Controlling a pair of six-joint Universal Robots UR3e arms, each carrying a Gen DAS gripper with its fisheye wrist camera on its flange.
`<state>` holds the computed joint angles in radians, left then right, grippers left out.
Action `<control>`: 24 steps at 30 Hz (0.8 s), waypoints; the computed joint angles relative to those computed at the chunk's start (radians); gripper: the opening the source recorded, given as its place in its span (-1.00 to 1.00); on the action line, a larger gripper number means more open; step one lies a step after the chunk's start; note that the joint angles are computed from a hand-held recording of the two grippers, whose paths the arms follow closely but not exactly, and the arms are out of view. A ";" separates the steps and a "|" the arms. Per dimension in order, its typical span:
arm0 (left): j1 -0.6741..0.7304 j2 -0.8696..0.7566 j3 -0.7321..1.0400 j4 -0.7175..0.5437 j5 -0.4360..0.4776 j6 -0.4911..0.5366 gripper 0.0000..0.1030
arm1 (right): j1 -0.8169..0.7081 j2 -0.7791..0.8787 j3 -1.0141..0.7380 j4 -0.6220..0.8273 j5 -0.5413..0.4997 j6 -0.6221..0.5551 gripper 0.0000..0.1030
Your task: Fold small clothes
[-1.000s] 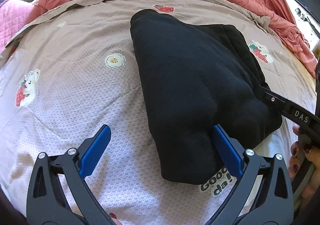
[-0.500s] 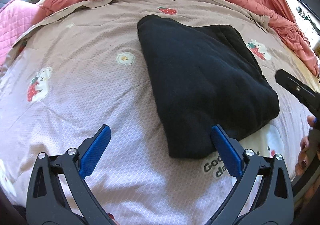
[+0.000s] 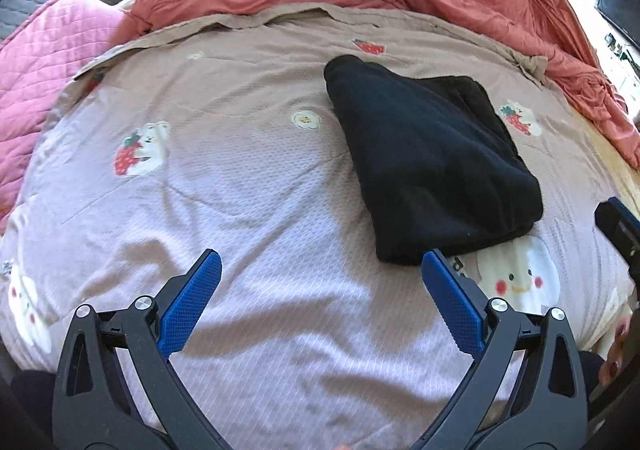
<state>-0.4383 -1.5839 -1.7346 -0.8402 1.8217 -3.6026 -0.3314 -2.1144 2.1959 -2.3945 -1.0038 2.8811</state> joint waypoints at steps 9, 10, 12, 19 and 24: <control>-0.074 0.141 -0.112 -0.030 0.029 -0.067 0.83 | 0.007 -0.200 0.020 0.229 -0.094 -0.036 0.91; -0.085 0.149 -0.119 -0.038 0.034 -0.073 0.83 | 0.006 -0.220 0.019 0.257 -0.102 -0.041 0.91; -0.101 0.164 -0.134 -0.058 0.033 -0.086 0.83 | -0.011 -0.258 0.014 0.334 -0.107 -0.064 0.91; -0.111 0.190 -0.166 -0.102 0.029 -0.128 0.83 | -0.062 -0.369 0.029 0.511 -0.131 -0.147 0.91; -0.130 0.209 -0.180 -0.091 0.053 -0.146 0.83 | -0.142 -0.462 0.020 0.618 -0.077 -0.231 0.91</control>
